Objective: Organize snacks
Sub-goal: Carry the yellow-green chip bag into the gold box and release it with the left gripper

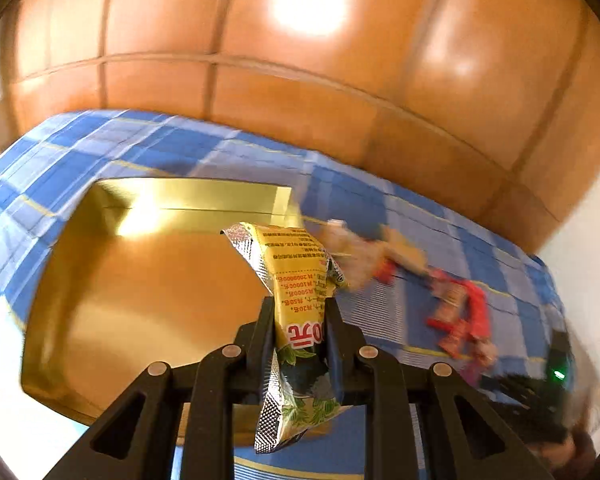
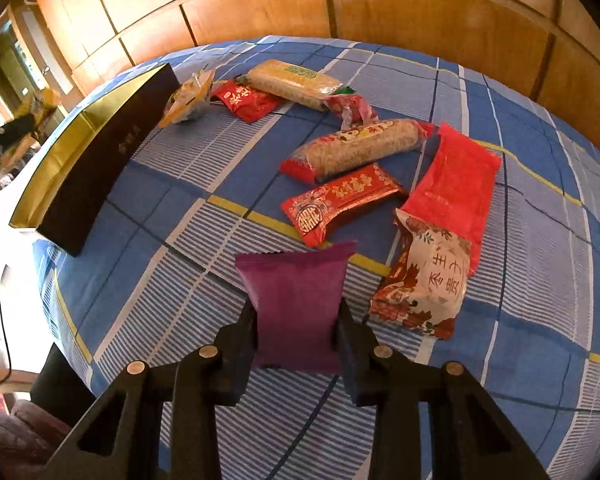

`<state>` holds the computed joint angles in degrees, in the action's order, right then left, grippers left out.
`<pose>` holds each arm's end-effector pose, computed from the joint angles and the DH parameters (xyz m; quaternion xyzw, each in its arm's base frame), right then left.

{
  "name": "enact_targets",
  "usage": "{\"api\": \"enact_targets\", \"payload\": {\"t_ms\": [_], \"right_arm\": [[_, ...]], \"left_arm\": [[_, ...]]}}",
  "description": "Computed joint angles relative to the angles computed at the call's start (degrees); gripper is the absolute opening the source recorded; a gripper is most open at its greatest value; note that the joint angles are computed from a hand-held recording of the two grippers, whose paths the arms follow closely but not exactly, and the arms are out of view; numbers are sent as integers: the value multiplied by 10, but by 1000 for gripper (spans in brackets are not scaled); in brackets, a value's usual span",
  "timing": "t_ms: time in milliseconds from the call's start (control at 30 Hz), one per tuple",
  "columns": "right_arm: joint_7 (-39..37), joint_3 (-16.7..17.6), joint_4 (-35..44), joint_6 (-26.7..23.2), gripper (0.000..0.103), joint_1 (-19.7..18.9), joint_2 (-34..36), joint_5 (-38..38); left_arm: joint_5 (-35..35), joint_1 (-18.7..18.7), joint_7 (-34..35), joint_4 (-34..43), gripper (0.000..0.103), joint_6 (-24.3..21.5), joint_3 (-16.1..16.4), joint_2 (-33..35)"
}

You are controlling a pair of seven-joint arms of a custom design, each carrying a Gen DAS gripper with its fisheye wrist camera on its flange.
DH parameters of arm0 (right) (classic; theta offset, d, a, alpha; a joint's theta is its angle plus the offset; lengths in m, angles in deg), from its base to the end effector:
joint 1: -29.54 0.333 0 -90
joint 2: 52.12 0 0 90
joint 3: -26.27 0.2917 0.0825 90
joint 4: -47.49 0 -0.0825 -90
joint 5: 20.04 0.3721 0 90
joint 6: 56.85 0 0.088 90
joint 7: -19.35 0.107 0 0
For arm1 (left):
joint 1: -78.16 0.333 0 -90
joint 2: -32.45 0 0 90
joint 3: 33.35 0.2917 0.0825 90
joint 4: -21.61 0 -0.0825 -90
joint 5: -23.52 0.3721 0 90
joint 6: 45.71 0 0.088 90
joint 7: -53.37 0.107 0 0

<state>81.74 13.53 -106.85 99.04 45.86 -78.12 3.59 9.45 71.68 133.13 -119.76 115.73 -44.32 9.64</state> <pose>0.4160 0.0136 0.4029 -0.7446 0.6065 -0.0889 0.2642 0.4472 -0.1342 0.5060 -0.6784 0.6372 -0.3324 0.1524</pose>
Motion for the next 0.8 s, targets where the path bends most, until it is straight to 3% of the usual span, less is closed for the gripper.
{"api": "enact_targets", "payload": {"t_ms": [133, 233, 567, 700, 800], "right_arm": [[9, 9, -7, 7, 36, -5, -5, -9], [14, 11, -10, 14, 36, -4, -6, -19], [39, 20, -12, 22, 37, -5, -3, -61], [41, 13, -15, 26, 37, 1, -5, -60], [39, 6, -16, 29, 37, 6, -5, -53]], "left_arm": [[48, 48, -35, 32, 23, -17, -8, 48], [75, 59, -52, 61, 23, -20, -6, 91], [120, 33, -61, 224, 23, -60, 21, 258], [162, 15, -82, 257, 27, -69, 33, 290], [219, 3, -139, 245, 34, -51, 47, 282]]}}
